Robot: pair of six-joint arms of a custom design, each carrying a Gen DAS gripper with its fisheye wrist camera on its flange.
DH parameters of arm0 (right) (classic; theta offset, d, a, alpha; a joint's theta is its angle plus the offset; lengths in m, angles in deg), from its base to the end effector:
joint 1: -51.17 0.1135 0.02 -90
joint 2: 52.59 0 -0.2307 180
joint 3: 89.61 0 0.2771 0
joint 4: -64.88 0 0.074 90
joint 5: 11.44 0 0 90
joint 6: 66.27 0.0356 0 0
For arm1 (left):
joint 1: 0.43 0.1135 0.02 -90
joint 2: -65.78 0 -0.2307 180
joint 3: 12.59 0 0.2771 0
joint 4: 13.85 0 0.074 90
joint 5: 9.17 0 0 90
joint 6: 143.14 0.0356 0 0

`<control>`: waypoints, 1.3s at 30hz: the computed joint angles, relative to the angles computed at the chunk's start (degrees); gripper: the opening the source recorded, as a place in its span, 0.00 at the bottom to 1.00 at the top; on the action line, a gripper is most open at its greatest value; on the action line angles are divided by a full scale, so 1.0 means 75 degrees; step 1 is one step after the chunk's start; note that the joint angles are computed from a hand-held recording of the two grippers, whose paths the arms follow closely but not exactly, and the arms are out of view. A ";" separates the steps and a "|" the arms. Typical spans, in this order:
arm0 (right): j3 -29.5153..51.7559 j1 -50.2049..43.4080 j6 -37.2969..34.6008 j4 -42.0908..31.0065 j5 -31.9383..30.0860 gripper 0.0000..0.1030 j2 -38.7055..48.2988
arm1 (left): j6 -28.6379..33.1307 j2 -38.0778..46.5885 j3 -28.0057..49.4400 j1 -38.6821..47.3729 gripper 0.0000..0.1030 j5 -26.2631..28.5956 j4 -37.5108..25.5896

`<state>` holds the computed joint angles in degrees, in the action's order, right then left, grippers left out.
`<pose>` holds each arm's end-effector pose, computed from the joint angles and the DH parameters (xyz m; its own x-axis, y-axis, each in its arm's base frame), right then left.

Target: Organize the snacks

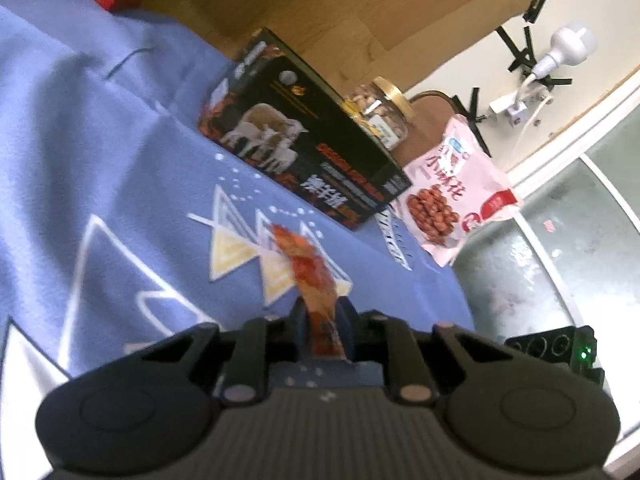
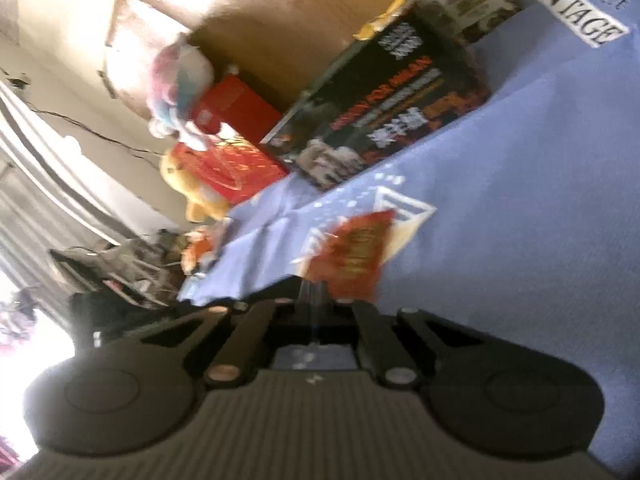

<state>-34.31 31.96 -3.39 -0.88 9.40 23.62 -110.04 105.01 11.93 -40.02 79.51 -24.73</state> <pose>0.2271 -0.0439 0.1521 -0.8691 0.1311 -0.4770 -0.3712 0.4646 0.8039 0.1609 -0.1320 0.1417 -0.7021 -0.5062 -0.5009 0.0604 0.6586 -0.7501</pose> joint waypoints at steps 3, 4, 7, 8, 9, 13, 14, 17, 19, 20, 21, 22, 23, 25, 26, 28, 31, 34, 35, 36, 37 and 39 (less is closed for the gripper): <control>-0.0220 0.0160 0.0228 0.0422 0.0074 0.03 -0.0570 | 0.0330 0.0238 0.0364 -0.0297 0.14 -0.0459 -0.0314; -0.0222 0.0163 0.0217 0.0460 0.0052 0.03 -0.0626 | 0.0346 0.0316 0.0421 -0.0289 0.14 -0.0418 -0.0341; -0.0303 0.0042 0.0531 0.0914 0.0213 0.07 -0.0768 | 0.0245 0.0500 0.0459 -0.0117 0.15 -0.0251 -0.0386; -0.0322 0.0014 0.0634 0.1061 0.0398 0.07 -0.0810 | 0.0171 0.0439 0.0377 0.0014 0.14 -0.0079 -0.0330; -0.0348 -0.0043 0.0675 0.1205 0.0599 0.10 -0.0843 | 0.0082 0.0338 0.0282 0.0179 0.12 0.0163 -0.0250; 0.0095 -0.0512 0.0106 0.0590 0.0435 0.45 -0.0012 | -0.0174 -0.0267 -0.0005 0.0720 0.10 0.0736 -0.0258; 0.0189 -0.0586 0.0029 0.0462 0.0419 0.46 0.0155 | -0.0329 -0.0417 -0.0119 0.0942 0.10 0.1003 -0.0206; 0.0329 -0.0628 -0.0208 0.0214 0.0541 0.46 0.0376 | -0.0947 -0.0485 -0.0404 0.1494 0.10 0.1723 0.0234; 0.0302 -0.0567 -0.0356 0.0131 0.0505 0.46 0.0330 | -0.1374 -0.0434 -0.0576 0.1772 0.09 0.2147 0.0653; 0.0386 -0.0546 -0.0565 -0.0053 0.0467 0.46 0.0443 | -0.1544 -0.0411 -0.0630 0.1856 0.09 0.2279 0.0834; 0.0472 -0.0497 -0.0751 -0.0241 0.0438 0.47 0.0561 | -0.1665 -0.0433 -0.0664 0.1930 0.09 0.2378 0.0952; 0.0484 -0.0439 -0.0850 -0.0317 0.0420 0.47 0.0584 | -0.1714 -0.0474 -0.0663 0.1959 0.09 0.2409 0.0987; 0.0453 -0.0381 -0.0908 -0.0320 0.0421 0.51 0.0524 | -0.1732 -0.0544 -0.0665 0.1991 0.09 0.2440 0.0997; 0.0317 -0.0223 -0.1164 -0.0320 0.0500 0.60 0.0209 | -0.1759 -0.0654 -0.0612 0.1999 0.09 0.2435 0.0974; 0.0178 -0.0125 -0.1284 -0.0263 0.0578 0.66 -0.0075 | -0.1729 -0.0699 -0.0575 0.2010 0.09 0.2425 0.0923; -0.0267 0.0204 -0.1237 0.0191 0.0933 0.72 -0.0941 | -0.1653 -0.0658 -0.0477 0.1979 0.09 0.2356 0.0856; -0.0748 0.0776 -0.0767 0.0943 0.1608 0.72 -0.1903 | -0.1675 -0.0263 -0.0383 0.1962 0.09 0.2450 0.1150; -0.0906 0.1117 -0.0437 0.1402 0.2005 0.71 -0.2202 | -0.1569 0.0070 -0.0229 0.1820 0.09 0.2384 0.1197; -0.0967 0.1190 -0.0349 0.1552 0.2112 0.68 -0.2285 | -0.1503 0.0164 -0.0149 0.1785 0.09 0.2365 0.1135; -0.1054 0.1258 -0.0290 0.1728 0.2272 0.59 -0.2412 | -0.1445 0.0251 -0.0028 0.1731 0.12 0.2280 0.0963; -0.1156 0.1311 -0.0272 0.1857 0.2420 0.56 -0.2569 | -0.1363 0.0340 0.0096 0.1688 0.23 0.2186 0.0793; -0.1253 0.1331 -0.0320 0.2013 0.2539 0.50 -0.2671 | -0.1110 0.0643 0.0377 0.1636 0.32 0.2090 0.0530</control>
<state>-43.70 41.94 -5.79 14.21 28.44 3.59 -118.36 109.84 14.76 -27.75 95.19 -20.76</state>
